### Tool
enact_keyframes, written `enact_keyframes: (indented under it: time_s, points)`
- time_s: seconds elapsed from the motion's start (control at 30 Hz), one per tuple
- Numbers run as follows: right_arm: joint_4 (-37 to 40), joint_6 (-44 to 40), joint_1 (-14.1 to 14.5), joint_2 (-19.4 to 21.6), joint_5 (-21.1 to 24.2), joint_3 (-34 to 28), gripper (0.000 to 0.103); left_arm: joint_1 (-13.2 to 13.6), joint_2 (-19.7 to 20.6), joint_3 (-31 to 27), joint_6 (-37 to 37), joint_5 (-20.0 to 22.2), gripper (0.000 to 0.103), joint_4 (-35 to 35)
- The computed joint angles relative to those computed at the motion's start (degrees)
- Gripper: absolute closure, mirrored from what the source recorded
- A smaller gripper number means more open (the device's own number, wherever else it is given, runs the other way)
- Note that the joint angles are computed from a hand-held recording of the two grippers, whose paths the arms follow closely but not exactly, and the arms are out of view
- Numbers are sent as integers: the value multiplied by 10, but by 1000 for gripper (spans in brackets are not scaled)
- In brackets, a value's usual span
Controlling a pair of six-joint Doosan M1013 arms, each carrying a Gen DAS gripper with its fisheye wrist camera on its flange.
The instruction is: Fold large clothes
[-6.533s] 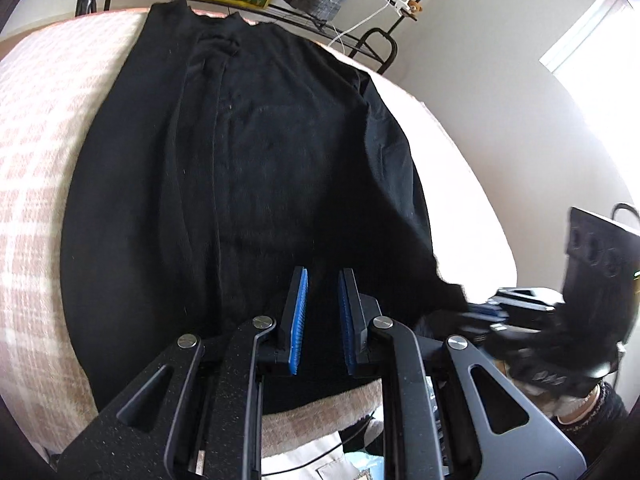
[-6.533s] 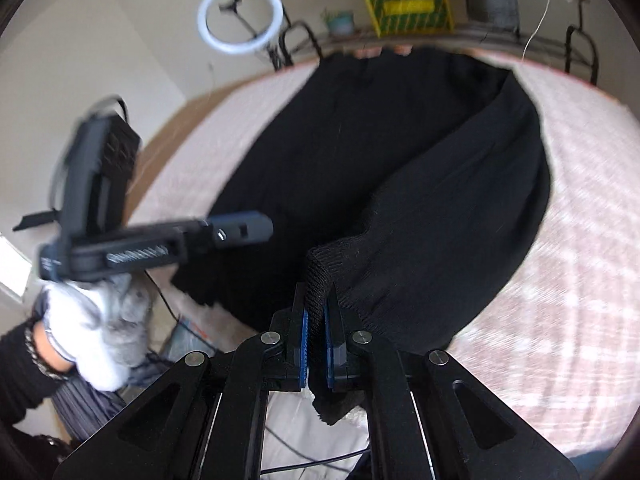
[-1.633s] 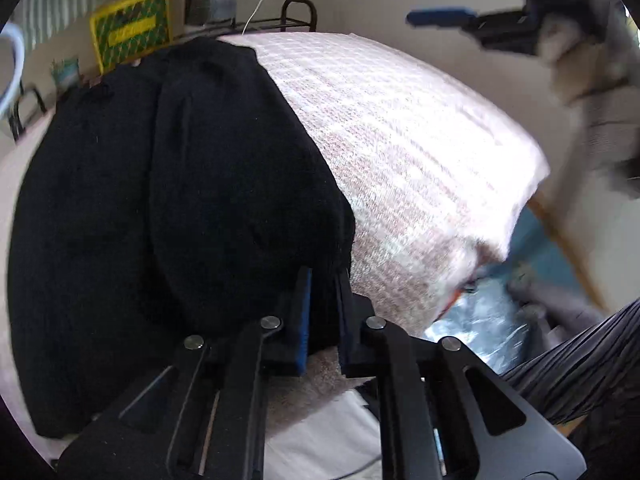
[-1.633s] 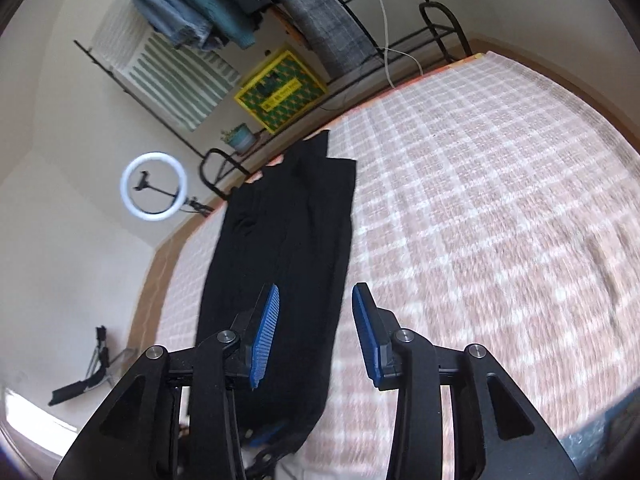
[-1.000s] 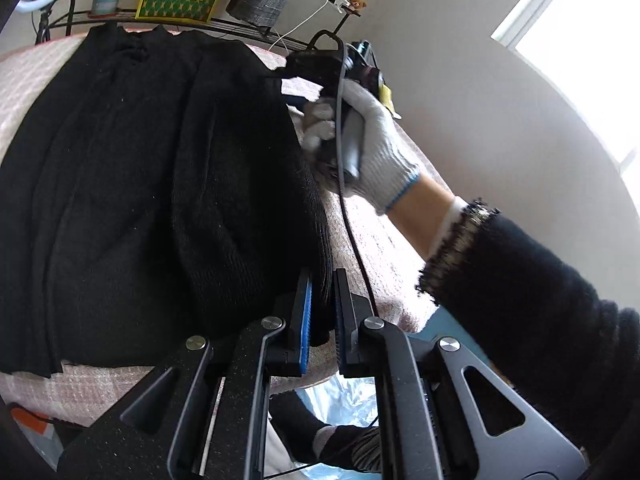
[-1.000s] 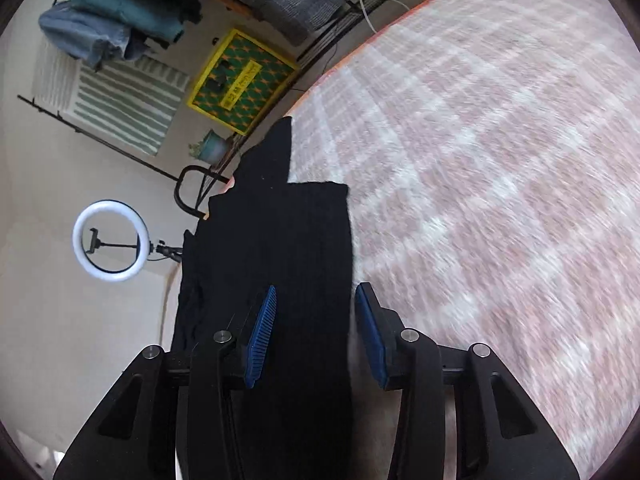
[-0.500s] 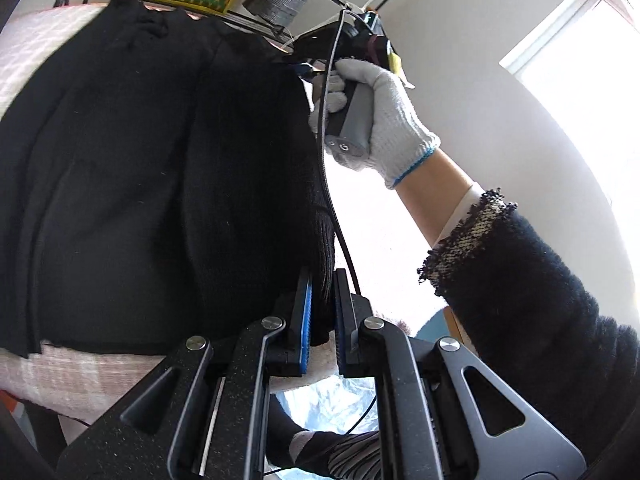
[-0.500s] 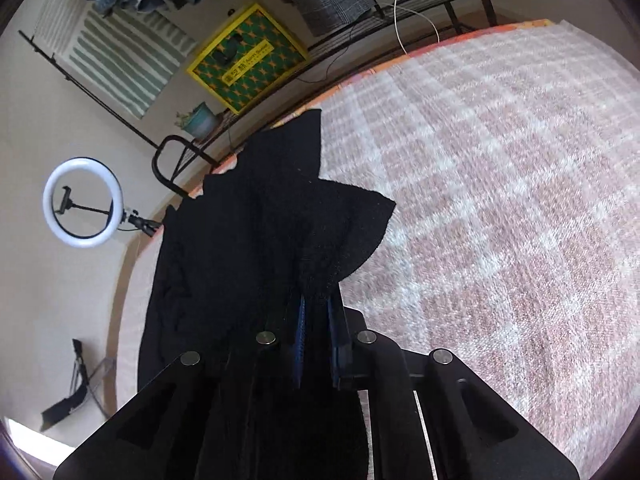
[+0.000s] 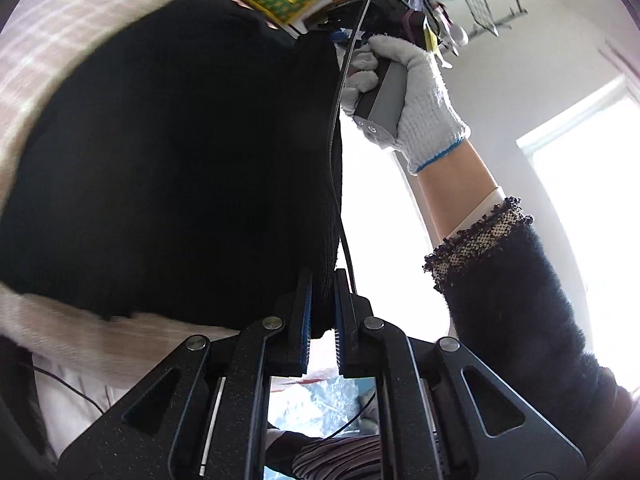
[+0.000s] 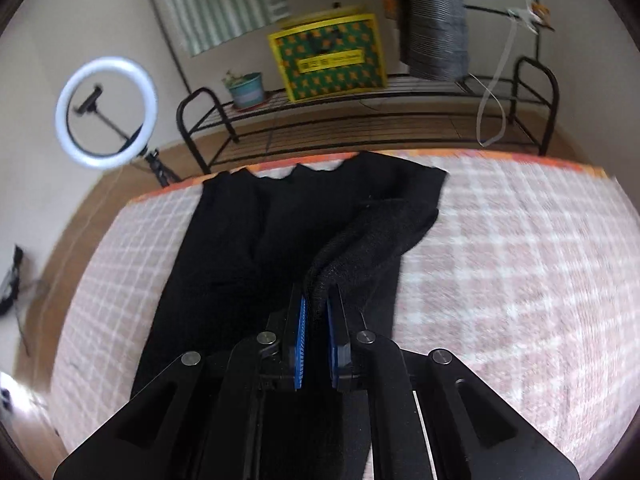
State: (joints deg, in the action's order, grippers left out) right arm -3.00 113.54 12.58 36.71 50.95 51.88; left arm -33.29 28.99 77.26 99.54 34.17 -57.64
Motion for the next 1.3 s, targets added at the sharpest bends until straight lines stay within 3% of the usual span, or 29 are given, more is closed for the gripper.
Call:
enact_keyframes:
  time_s: [0.2,0.43,0.57,0.77,0.9,1.07,1.2,1.3]
  points:
    - [-58,-47,38,71,88,-96,95,12,-13,31,-42,-22,96,22]
    - [-47,-63,41,96,112,-120,93,13,-16,51,-63,-39,96,44]
    - [18,-98,31,81,86,-99,70,14,-10,29,-110,-32,96,100]
    - [248,-203,-11,11,10,-6,68,16,-23,29,-107,4,94,130]
    - [306,-219,-39,-40,-60,70,68,24,-36,22,-110,44,94,143]
    - [320,-133,-74,-63,-112,126,68,41,-43,-26,-169,91,94,229]
    - [378,-112,-98,-55,-126,139,66,54,-39,-64,-292,80,94,323]
    - [385,-86,-105,-33,-120,119,66,65,-47,-46,-343,12,94,331]
